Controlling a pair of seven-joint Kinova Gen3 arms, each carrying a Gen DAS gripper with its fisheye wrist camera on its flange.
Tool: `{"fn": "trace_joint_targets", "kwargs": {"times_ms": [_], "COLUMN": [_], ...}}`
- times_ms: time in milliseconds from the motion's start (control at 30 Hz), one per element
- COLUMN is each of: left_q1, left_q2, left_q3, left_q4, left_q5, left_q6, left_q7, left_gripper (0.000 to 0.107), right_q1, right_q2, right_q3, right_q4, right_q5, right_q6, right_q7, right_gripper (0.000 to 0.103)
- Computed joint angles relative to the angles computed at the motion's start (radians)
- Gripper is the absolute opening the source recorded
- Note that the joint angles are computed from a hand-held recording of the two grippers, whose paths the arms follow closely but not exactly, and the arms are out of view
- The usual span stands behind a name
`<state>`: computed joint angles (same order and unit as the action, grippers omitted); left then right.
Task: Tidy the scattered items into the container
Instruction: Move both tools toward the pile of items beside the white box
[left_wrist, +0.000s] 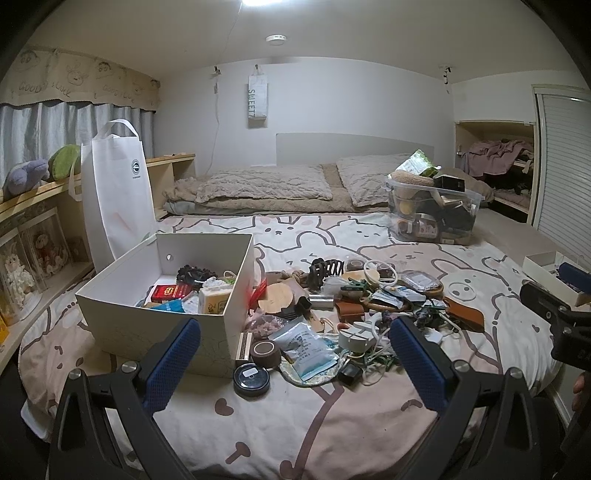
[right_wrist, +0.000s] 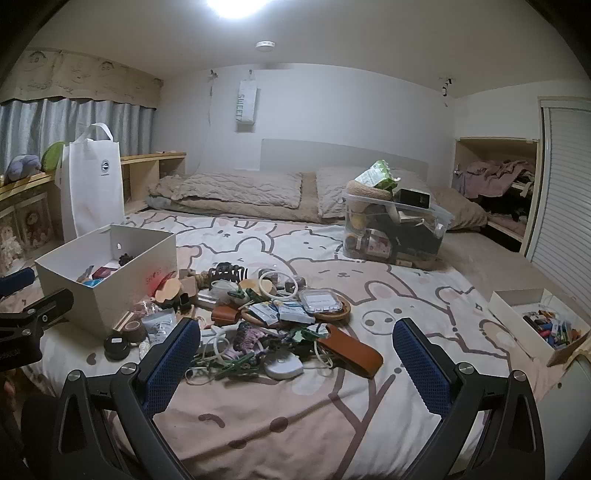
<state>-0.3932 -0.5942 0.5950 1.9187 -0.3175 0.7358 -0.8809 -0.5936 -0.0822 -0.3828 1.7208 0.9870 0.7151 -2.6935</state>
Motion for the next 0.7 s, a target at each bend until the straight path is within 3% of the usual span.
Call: {"fn": "trace_joint_targets", "kwargs": {"times_ms": [700], "left_q1": [-0.019], "left_q2": [0.023], "left_q3": [0.019], "left_q4": [0.005], "left_q5": [-0.005], "left_q6": [0.004], "left_q7": [0.013], "left_gripper": [0.103], "right_q1": [-0.003], "right_q2": [0.019], "right_q3": [0.016], "right_q4": [0.009], "right_q5": [-0.014], "right_q6": [-0.026], "right_q7": [0.002], "right_gripper": [0.103]}}
